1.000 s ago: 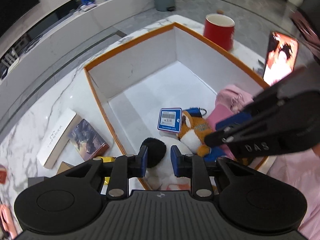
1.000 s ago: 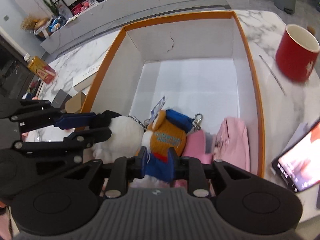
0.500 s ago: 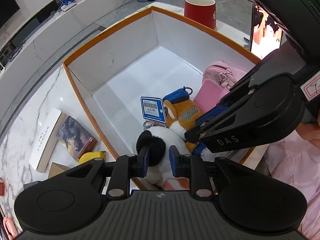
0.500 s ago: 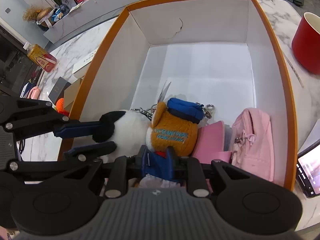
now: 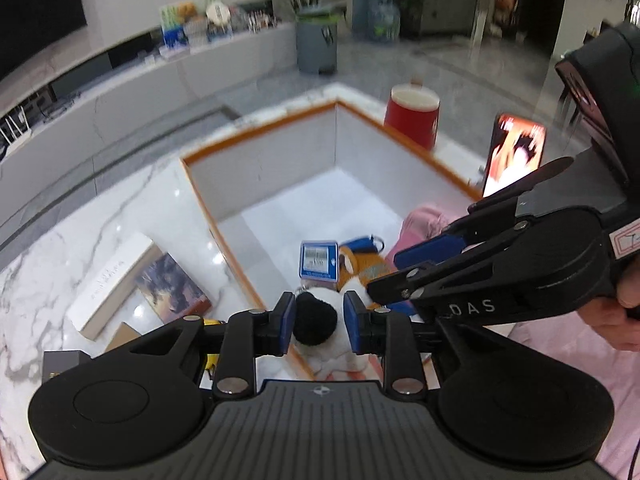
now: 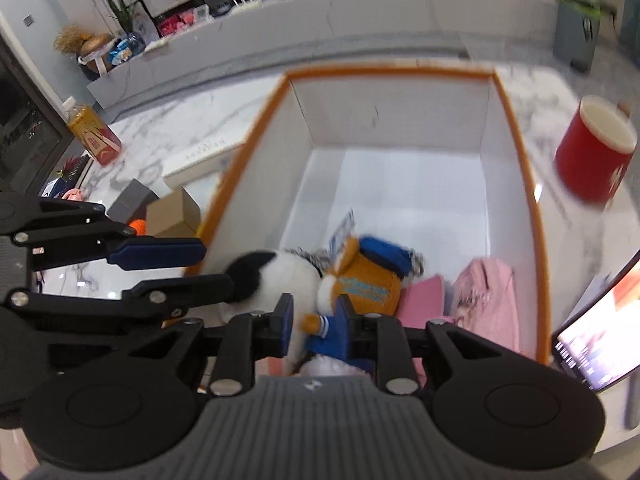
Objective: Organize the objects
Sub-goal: 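Withdraw both tools from the box toward the table, then grasp the black XI JIANG NAN box with the left gripper while the right grasps the picture card box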
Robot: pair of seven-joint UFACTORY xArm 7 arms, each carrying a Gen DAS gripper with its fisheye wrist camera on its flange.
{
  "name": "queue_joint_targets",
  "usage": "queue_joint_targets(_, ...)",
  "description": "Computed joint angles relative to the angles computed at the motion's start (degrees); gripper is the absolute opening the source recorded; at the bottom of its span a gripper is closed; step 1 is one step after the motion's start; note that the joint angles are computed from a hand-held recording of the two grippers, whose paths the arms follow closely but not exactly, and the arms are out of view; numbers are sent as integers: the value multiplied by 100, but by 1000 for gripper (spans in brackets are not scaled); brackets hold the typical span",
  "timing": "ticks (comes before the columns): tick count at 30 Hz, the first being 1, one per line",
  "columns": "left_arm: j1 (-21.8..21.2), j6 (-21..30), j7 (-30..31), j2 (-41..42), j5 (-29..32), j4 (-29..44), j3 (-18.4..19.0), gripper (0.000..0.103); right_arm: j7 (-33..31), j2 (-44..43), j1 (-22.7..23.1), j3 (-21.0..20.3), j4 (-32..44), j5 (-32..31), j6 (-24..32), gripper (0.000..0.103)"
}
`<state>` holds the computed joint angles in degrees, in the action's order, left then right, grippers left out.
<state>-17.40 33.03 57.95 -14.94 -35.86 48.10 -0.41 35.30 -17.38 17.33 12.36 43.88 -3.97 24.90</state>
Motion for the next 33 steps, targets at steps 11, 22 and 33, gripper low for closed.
queue_joint_targets(11,271,-358,613,-625,-439,-342,668,48,357,150,-98,586,381,-1042,-878,52)
queue_joint_targets(22,1037,-256,957,-115,-80,-144,1044,48,-615,1730,642,391,1896,-1160,-598,52)
queue_joint_targets(33,1765,-357,1166,1451,-553,916,686,81,-984,3466,1279,-168,3707,-960,440,56)
